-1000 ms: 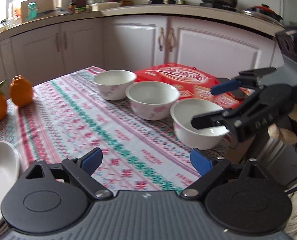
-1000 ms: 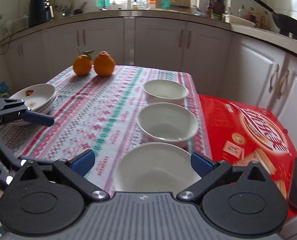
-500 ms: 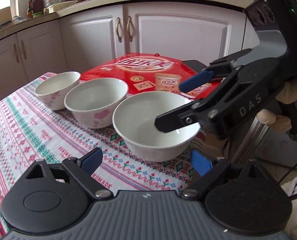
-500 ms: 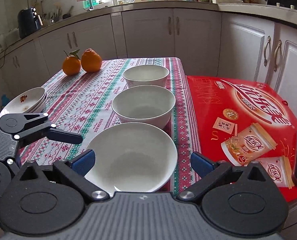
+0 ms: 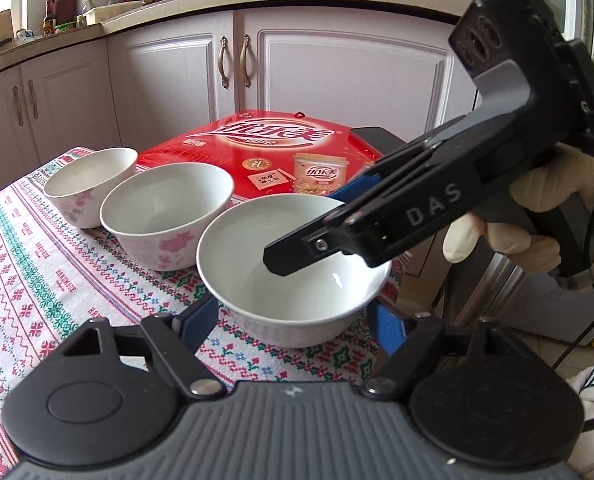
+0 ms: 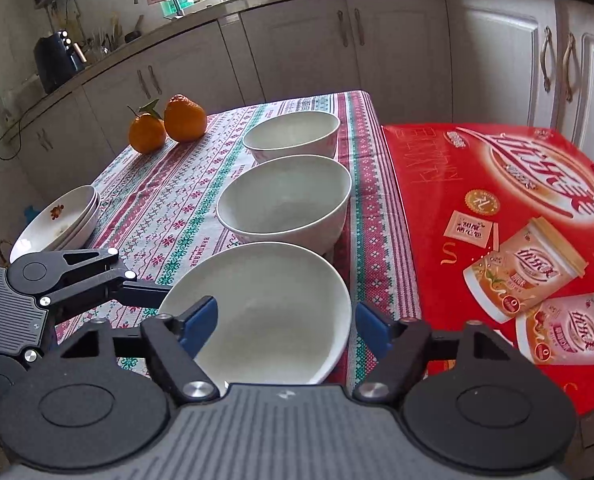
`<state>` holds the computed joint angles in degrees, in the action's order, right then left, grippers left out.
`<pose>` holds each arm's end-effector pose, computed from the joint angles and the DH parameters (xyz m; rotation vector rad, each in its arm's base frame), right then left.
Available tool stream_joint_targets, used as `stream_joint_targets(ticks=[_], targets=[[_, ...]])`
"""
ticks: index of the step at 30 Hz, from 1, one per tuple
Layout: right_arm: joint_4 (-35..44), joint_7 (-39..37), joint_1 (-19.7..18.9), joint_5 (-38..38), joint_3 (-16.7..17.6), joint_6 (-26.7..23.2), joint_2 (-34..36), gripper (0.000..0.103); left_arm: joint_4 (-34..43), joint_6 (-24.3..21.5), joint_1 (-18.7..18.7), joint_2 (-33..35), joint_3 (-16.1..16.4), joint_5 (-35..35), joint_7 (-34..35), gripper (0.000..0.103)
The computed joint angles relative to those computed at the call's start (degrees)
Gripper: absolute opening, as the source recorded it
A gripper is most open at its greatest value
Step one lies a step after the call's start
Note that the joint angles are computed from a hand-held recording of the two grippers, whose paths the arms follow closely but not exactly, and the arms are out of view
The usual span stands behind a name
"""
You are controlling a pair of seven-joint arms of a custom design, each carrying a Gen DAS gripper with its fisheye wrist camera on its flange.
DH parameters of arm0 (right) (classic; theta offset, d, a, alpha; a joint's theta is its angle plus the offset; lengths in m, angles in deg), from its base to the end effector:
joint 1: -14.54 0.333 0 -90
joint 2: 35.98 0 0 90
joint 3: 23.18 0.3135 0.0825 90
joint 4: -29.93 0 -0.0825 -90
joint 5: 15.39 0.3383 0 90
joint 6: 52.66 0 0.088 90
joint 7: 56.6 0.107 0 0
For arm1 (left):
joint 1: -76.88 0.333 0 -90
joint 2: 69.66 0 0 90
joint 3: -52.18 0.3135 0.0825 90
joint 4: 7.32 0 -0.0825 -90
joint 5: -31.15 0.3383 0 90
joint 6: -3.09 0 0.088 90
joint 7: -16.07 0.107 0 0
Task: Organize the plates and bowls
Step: 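Carry the held bowl with the right gripper and set it beside another bowl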
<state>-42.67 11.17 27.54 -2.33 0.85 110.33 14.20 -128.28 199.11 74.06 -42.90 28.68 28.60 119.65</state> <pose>0.6733 0.3480 0.3593 -2.0298 1.1054 -0.1689 0.5542 -0.2386 0.3476 -1.2602 2.1819 -1.0540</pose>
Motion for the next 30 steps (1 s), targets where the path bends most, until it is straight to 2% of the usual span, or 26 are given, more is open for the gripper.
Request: stream_joint_targets(ticks=[4,9,17,22,30], targets=[[0.2,-1.1,-0.7,0.9,1.1,-1.0,0.2,0.075,0.1,0.2,-0.5,0.1,0.4,-0.2,0.0,0.080],[0.2,-0.4,0.3,0.9,-0.1,-1.2,-0.3,0.075,-0.4,-0.1,-1.1,-0.6,1.1,-0.6,-0.1,0.080],[0.8,-2.8,0.8,1.3,1.1,-2.0,-0.4,0.075,-4.5,0.1,0.1,-4.4,0.9,-1.5,-1.7,0.080],[4.3,-5.3,2.3,1.8,1.8,-4.5,1.1,0.075,-8.8,1.2,-0.4,-8.0,2.7,-2.8,-4.0,0.080],[15.8,-9.3,7.7,2.9,0.1,-12.2,6.4,0.075,-14.7,1.8,-5.5,-13.2,9.6,-7.7,-4.6,0.080]])
